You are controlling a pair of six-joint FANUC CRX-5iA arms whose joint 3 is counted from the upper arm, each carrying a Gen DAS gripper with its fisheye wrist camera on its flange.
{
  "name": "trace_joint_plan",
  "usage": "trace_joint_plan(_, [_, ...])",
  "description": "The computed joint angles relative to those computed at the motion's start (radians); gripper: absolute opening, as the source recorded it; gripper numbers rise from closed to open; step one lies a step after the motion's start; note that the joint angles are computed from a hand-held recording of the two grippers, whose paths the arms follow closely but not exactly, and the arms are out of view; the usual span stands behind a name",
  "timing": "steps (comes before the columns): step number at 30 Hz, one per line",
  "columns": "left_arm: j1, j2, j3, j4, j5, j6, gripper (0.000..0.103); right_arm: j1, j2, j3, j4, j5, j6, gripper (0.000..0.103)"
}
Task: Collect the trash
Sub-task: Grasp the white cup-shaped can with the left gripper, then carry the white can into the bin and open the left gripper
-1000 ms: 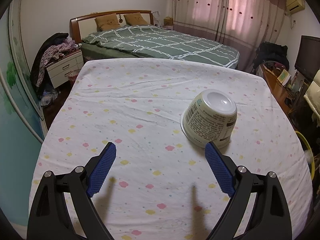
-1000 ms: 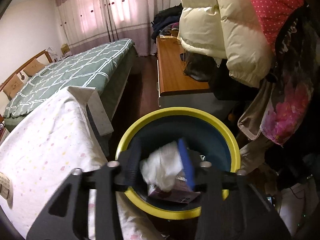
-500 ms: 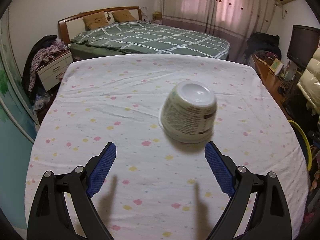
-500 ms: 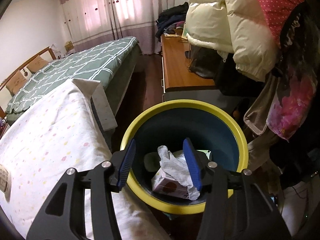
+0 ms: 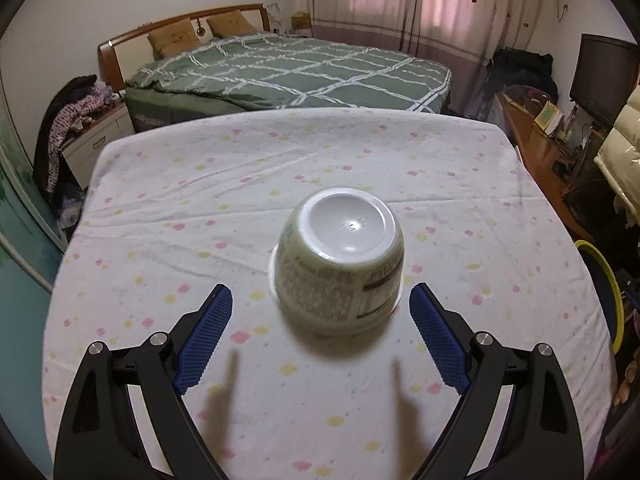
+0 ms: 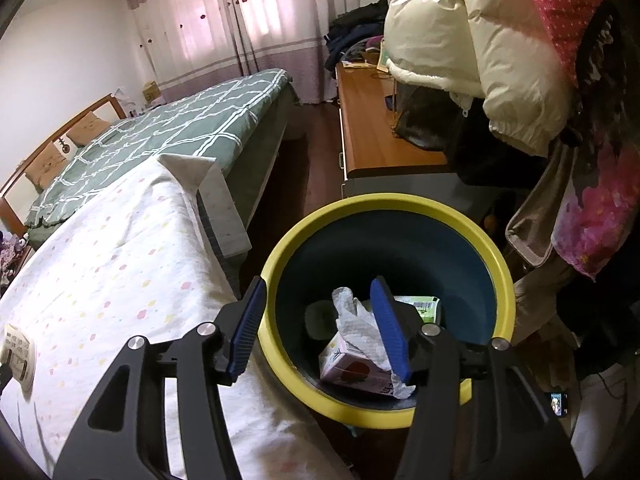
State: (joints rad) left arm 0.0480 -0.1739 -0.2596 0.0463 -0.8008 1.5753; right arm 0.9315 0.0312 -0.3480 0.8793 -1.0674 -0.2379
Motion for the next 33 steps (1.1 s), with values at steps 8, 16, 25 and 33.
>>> trace_joint_plan(8, [-0.031, 0.074, 0.058, -0.01, 0.005, 0.012, 0.089, -0.006, -0.007, -0.005, -0.01, 0.022, 0.01, 0.053])
trace_joint_plan(16, [-0.048, 0.13, 0.12, -0.058, -0.002, 0.044, 0.082, -0.007, -0.006, -0.002, -0.014, 0.027, 0.017, 0.053])
trace_joint_plan(25, [-0.05, 0.146, 0.131, -0.075, 0.001, 0.028, 0.08, -0.006, 0.001, 0.005, -0.021, 0.029, 0.026, 0.053])
trace_joint_plan(33, [-0.055, 0.145, 0.122, -0.06, 0.014, 0.011, 0.08, -0.005, 0.002, 0.002, -0.007, 0.032, 0.015, 0.053])
